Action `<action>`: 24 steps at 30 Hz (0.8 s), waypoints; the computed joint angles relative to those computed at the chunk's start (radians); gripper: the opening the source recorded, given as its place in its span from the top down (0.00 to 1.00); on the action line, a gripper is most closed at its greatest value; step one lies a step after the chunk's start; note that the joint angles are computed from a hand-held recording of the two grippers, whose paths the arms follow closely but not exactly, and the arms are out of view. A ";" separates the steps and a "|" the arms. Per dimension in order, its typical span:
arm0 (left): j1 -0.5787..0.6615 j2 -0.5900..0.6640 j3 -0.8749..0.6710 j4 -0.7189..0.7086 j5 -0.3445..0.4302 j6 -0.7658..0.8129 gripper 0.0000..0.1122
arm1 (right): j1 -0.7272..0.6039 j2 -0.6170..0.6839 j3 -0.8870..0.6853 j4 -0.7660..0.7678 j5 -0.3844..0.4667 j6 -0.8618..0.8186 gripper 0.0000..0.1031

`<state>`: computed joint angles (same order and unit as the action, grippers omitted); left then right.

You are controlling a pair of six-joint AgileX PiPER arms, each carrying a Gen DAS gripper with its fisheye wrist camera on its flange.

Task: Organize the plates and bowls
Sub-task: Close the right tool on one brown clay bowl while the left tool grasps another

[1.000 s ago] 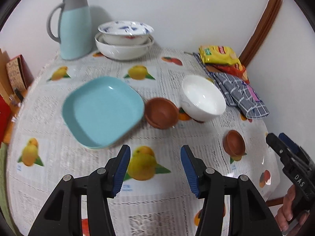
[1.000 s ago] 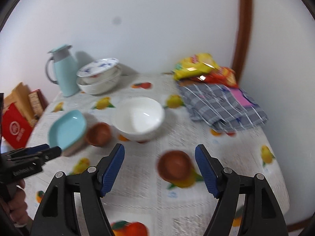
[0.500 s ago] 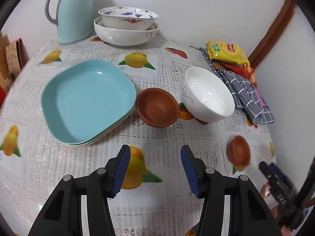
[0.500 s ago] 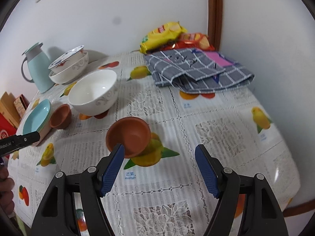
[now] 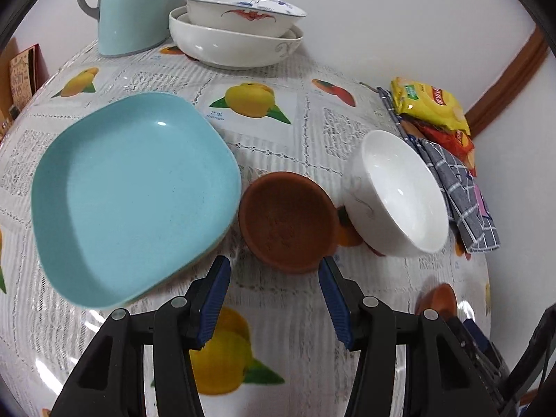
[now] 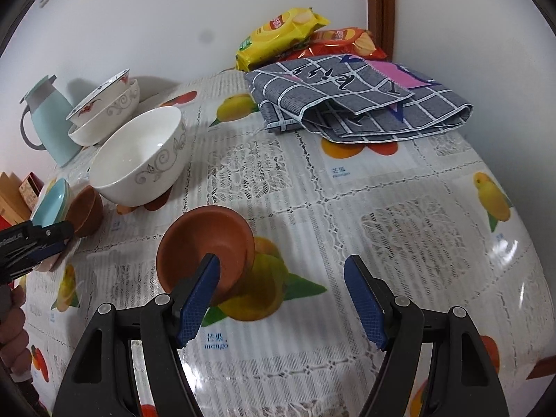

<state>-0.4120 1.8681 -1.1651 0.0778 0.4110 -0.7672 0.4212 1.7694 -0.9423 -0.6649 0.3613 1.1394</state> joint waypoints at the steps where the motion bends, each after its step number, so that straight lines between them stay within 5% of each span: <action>1: 0.004 0.005 -0.003 0.005 -0.003 -0.015 0.55 | -0.002 0.006 -0.005 0.013 -0.001 -0.014 0.29; 13: 0.009 0.068 -0.062 0.057 -0.042 -0.143 0.57 | -0.032 0.068 -0.043 0.089 -0.035 -0.088 0.31; 19: 0.010 0.103 -0.092 0.033 -0.036 -0.154 0.75 | -0.027 0.093 -0.073 0.069 -0.034 -0.077 0.48; 24: 0.015 0.107 -0.090 0.020 -0.032 -0.162 0.82 | -0.027 0.093 -0.067 0.088 -0.082 -0.106 0.74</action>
